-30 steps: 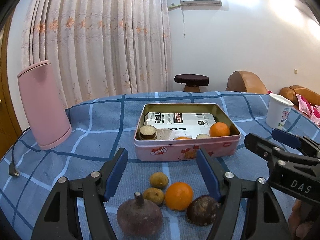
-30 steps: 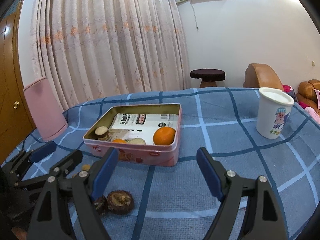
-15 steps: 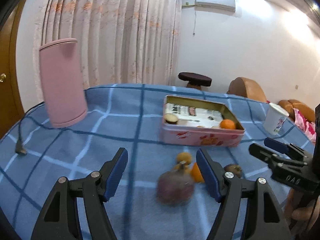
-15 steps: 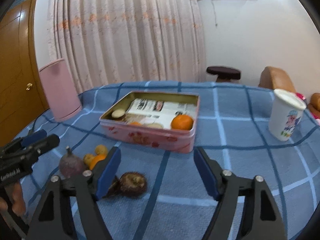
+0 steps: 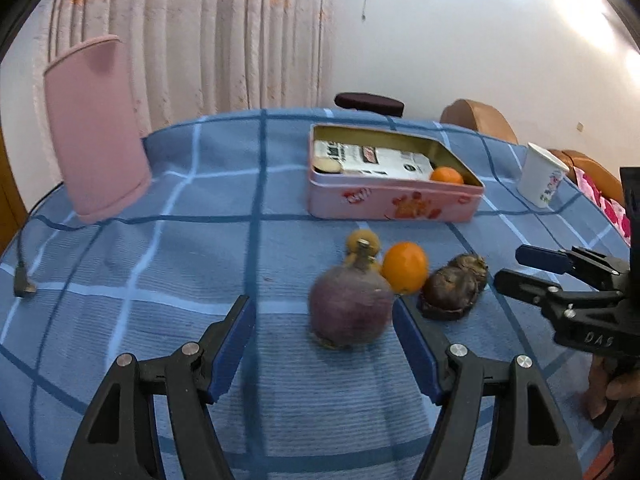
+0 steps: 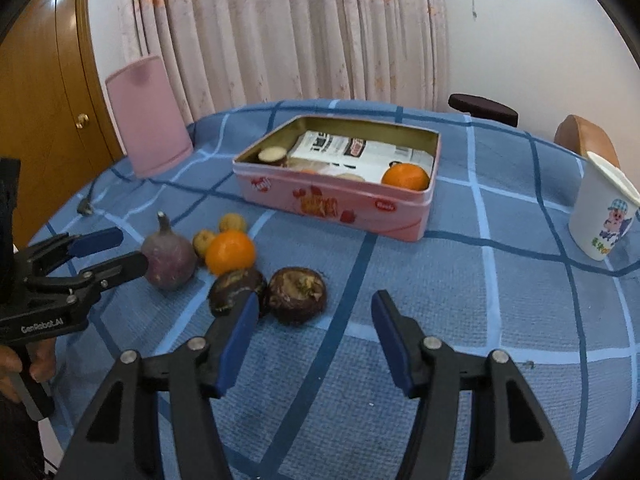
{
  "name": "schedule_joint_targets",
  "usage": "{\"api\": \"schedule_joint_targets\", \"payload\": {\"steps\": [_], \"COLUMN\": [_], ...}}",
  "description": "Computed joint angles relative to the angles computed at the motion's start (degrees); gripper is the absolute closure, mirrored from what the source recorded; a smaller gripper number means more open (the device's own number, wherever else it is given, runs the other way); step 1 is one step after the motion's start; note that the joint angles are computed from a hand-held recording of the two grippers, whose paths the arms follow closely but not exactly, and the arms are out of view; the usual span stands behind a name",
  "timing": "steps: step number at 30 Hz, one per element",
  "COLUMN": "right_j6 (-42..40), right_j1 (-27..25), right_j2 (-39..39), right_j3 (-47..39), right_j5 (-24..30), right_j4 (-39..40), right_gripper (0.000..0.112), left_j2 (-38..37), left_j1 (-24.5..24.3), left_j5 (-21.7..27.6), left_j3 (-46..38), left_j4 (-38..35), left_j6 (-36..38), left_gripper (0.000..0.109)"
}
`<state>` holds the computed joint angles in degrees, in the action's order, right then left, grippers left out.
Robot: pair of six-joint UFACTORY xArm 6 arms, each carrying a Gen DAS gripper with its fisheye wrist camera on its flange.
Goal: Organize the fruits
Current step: 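Move both grippers back to the remaining fruits on the table, then grasp the purple fruit with the left gripper while the right grasps a mangosteen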
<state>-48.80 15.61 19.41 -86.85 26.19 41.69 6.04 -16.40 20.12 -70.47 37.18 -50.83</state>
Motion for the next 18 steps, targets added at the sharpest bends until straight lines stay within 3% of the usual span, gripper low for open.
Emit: {"api": "schedule_joint_targets", "payload": {"steps": [8,13,18], "right_j6": [8.52,9.10,10.19], "right_j1": [-0.39,0.36,0.32], "right_j2": [3.67,5.23,8.43], "right_j3": [-4.66,-6.71,-11.63], "right_j5": [5.25,5.52,8.49], "right_j4": [-10.96,-14.36,-14.64], "right_gripper": [0.050,0.052,0.051], "left_j2": [4.83,6.86,7.78], "left_j1": [-0.76,-0.42,-0.08], "left_j5": [4.09,5.28,4.71], "left_j3": [-5.88,-8.46,-8.84], "left_j4": [-6.93,-9.09,-17.33], "left_j6": [5.39,6.04,12.29], "left_gripper": [0.036,0.036,0.037]}}
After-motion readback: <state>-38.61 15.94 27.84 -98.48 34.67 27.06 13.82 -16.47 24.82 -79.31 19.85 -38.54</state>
